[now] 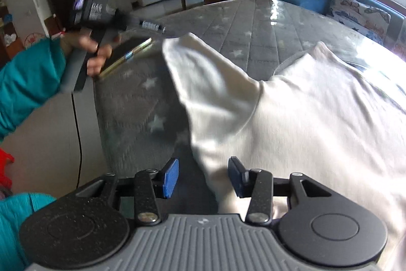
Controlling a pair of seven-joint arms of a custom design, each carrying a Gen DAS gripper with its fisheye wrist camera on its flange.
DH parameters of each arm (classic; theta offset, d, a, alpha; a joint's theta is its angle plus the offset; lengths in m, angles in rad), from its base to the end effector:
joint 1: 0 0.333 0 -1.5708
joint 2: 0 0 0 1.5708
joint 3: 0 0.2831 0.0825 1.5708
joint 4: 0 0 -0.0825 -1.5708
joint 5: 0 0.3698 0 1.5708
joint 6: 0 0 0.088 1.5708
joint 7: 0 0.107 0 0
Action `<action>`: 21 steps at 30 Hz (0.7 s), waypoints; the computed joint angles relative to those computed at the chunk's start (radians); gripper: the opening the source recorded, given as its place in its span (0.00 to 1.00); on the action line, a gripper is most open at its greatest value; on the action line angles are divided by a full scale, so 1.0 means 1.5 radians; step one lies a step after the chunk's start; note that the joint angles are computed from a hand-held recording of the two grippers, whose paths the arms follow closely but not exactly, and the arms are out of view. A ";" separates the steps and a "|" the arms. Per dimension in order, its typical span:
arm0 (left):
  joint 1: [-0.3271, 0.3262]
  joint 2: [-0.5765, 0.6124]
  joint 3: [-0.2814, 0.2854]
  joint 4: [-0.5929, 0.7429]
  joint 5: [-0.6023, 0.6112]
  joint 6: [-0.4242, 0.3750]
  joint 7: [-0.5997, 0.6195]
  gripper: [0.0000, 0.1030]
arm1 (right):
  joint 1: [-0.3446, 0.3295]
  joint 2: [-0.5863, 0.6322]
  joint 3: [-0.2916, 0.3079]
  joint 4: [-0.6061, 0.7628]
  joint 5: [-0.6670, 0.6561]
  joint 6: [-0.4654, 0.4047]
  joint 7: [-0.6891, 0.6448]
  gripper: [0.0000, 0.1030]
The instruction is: Fold clothes
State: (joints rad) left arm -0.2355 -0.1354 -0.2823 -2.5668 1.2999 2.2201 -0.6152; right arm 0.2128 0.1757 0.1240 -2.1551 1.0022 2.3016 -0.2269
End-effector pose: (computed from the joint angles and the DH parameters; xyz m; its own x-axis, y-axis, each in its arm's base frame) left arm 0.3887 -0.1828 0.2892 0.6655 -0.7438 -0.0616 -0.4588 -0.3427 -0.8198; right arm 0.5107 0.1972 0.3009 0.9875 -0.1058 -0.1166 -0.1568 -0.7289 -0.6664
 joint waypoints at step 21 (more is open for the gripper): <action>-0.050 0.145 0.016 0.204 0.196 0.131 0.016 0.88 | -0.071 -0.056 -0.062 -0.036 0.184 0.052 -0.056 0.71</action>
State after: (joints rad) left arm -0.3099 0.0814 -0.2586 -2.2604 1.5940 2.4159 -0.5915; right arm 0.1069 0.0923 0.0305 -2.2091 1.2780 2.3798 -0.3104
